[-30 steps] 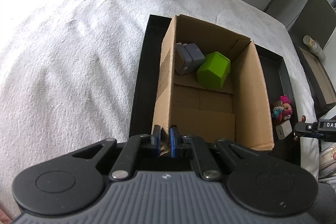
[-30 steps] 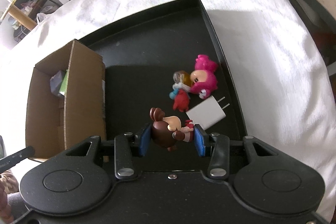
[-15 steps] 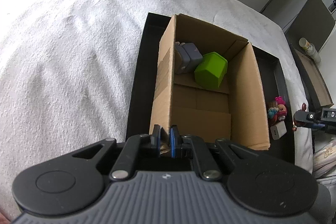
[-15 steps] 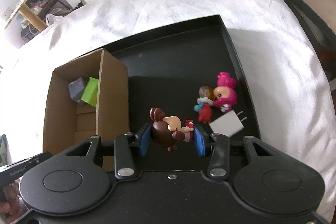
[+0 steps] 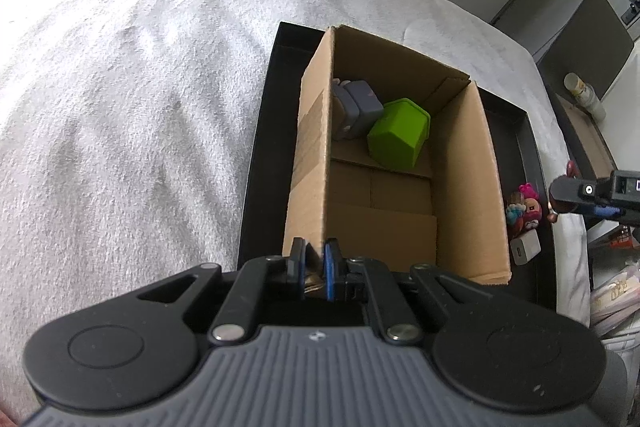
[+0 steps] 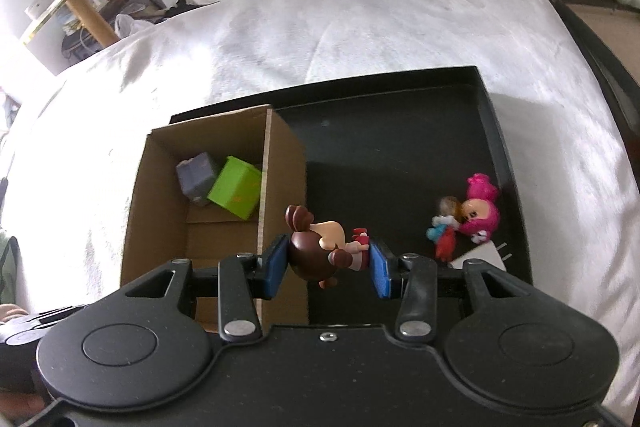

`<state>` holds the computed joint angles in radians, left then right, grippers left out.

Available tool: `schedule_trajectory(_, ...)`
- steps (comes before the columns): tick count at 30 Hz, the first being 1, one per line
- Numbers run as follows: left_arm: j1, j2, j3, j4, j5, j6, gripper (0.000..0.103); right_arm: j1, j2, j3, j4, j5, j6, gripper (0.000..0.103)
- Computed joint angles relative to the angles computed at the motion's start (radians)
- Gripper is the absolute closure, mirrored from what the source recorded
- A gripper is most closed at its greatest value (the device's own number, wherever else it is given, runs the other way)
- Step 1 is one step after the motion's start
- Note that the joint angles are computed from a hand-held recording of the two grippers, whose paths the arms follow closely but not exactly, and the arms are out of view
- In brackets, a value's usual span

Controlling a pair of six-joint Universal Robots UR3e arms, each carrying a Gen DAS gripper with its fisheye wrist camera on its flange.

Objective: Organize rigid objects
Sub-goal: 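Carry the brown figurine over the box with the right gripper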

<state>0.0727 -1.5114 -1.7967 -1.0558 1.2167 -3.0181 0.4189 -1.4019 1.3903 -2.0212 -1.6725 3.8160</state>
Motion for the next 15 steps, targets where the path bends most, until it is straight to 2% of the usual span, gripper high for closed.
schedule_trajectory(15,0.046,0.014,-0.019,-0.023,-0.062,0.036,0.094,0.104,0.221,-0.333,0.1,-0.025,-0.022,0.06)
